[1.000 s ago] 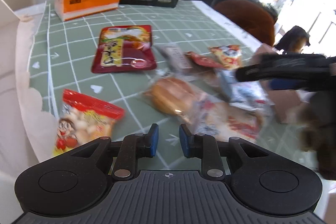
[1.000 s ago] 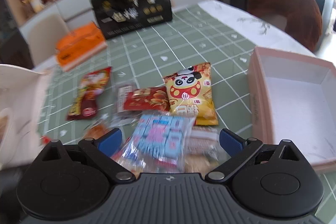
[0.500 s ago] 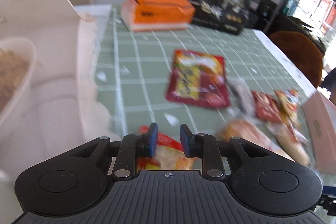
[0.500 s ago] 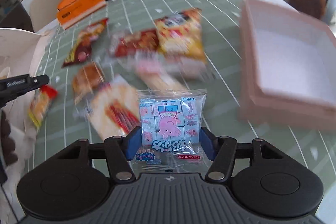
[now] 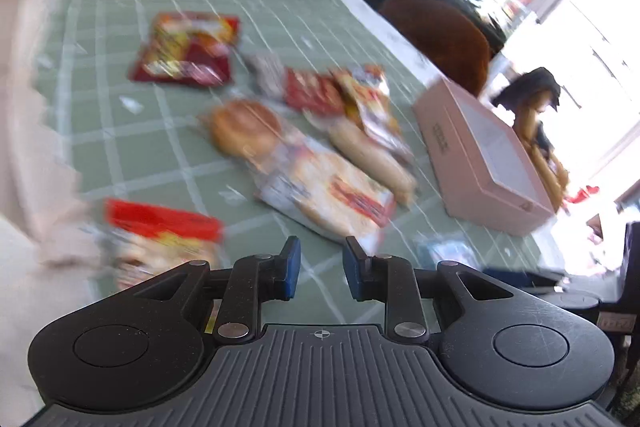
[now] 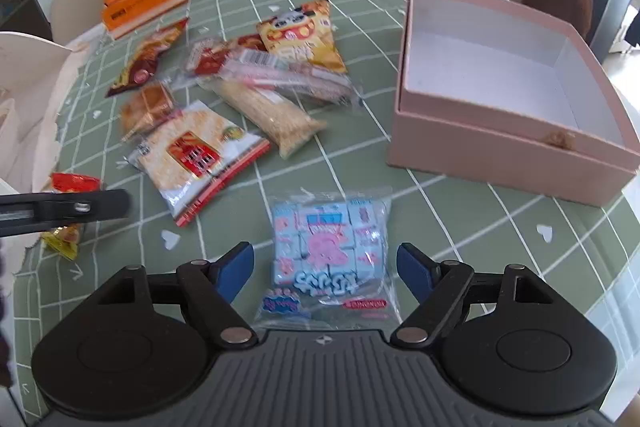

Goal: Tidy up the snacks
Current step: 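Grasp the blue Peppa Pig candy pack with the right tool while the left tool lifts its bag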

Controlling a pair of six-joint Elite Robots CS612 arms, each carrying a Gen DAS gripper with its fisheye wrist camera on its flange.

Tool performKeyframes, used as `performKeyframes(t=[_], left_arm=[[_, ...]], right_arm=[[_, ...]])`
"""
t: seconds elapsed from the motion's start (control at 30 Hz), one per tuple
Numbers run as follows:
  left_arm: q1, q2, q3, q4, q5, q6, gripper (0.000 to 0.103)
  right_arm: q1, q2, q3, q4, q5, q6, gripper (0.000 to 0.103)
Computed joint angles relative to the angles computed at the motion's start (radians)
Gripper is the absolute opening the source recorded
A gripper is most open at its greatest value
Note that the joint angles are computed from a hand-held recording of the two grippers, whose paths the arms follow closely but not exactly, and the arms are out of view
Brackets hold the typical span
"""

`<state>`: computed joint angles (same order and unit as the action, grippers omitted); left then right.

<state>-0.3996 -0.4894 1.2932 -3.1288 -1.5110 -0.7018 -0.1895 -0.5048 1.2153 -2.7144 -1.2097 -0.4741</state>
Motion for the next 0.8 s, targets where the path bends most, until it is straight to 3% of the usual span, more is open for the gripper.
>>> performKeyframes(t=[0.13, 0.2, 0.3, 0.4, 0.63, 0.7, 0.8], left_arm=[[-0.007, -0.037, 0.047, 0.066, 0.173, -0.073, 0.028], [-0.01, -0.039, 0.05, 0.106, 0.22, -0.123, 0.028], [-0.021, -0.031, 0.044, 0.134, 0.28, -0.111, 0.028], [-0.024, -0.023, 0.031, 0.111, 0.236, -0.091, 0.028], [-0.04, 0.015, -0.036, 0.101, 0.024, 0.029, 0.028], [-0.047, 0.009, -0.024, 0.074, 0.024, 0.061, 0.028], [-0.055, -0.015, 0.012, 0.037, 0.1, 0.095, 0.028]], right_arm=[[-0.012, 0.001, 0.014, -0.009, 0.004, 0.038, 0.083], [-0.016, 0.0, 0.032, -0.05, -0.007, 0.053, 0.085], [-0.015, -0.001, 0.044, -0.087, -0.035, 0.067, 0.085], [-0.017, -0.002, 0.048, -0.091, -0.034, 0.077, 0.085], [-0.017, -0.008, 0.066, -0.118, -0.046, 0.069, 0.085], [-0.015, -0.009, 0.071, -0.126, -0.061, 0.053, 0.085], [-0.015, -0.011, 0.078, -0.134, -0.074, 0.041, 0.088]])
